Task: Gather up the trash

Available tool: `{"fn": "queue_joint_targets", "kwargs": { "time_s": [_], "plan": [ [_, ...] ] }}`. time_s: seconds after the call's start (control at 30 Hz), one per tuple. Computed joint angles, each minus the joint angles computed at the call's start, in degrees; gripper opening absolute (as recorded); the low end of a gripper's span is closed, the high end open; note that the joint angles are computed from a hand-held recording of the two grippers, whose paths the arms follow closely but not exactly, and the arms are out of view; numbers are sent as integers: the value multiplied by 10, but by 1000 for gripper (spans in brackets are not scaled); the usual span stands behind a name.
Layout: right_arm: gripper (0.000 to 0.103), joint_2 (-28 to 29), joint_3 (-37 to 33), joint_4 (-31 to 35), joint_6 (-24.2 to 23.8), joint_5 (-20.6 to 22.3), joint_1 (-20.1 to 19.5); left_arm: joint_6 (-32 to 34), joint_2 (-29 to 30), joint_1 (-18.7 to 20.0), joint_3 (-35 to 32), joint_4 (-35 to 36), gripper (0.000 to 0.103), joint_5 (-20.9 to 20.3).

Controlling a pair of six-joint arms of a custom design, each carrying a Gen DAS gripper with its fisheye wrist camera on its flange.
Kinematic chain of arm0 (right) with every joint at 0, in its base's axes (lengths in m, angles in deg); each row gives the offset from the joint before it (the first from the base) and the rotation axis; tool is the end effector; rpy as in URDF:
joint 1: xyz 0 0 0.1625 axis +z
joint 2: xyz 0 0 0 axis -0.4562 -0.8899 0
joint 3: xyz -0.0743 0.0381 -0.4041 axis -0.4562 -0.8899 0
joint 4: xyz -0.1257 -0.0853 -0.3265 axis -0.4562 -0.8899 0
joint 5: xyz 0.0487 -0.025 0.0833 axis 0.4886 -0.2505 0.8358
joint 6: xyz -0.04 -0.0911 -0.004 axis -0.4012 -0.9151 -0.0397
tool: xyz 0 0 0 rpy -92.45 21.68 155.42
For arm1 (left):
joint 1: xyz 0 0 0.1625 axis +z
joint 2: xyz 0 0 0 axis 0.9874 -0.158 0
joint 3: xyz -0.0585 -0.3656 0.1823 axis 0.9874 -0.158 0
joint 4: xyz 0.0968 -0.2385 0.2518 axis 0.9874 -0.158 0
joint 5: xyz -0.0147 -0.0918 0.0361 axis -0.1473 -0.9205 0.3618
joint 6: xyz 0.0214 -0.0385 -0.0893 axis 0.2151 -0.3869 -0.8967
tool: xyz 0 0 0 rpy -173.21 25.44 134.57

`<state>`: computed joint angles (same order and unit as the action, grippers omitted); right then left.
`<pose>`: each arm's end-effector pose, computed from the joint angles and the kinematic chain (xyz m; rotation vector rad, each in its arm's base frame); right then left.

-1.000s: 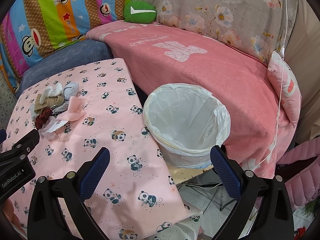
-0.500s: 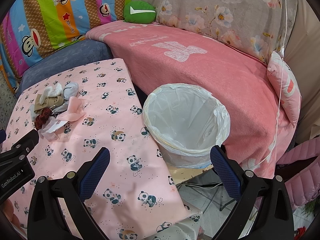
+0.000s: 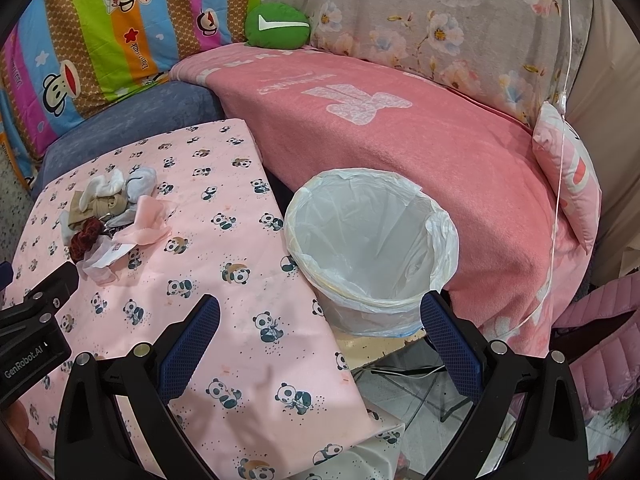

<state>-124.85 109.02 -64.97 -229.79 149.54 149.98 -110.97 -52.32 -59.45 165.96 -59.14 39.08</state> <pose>0.2378 -0.2872 0.0867 0.2292 -2.0782 0.8372 -0.1786 -0.3010 0.1617 0.3058 2.1610 -0.8216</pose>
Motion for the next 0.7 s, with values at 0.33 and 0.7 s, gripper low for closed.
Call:
{"fn": "queue_joint_targets", "kwargs": {
  "time_s": [0.33,0.7],
  "plan": [
    [98,-1,1,0,2,1,1,0,1,0,0,-2,96,0],
    [98,-11,7,-19,-2,9,2,75,17,16,4,-92,96,-5]
  ]
}}
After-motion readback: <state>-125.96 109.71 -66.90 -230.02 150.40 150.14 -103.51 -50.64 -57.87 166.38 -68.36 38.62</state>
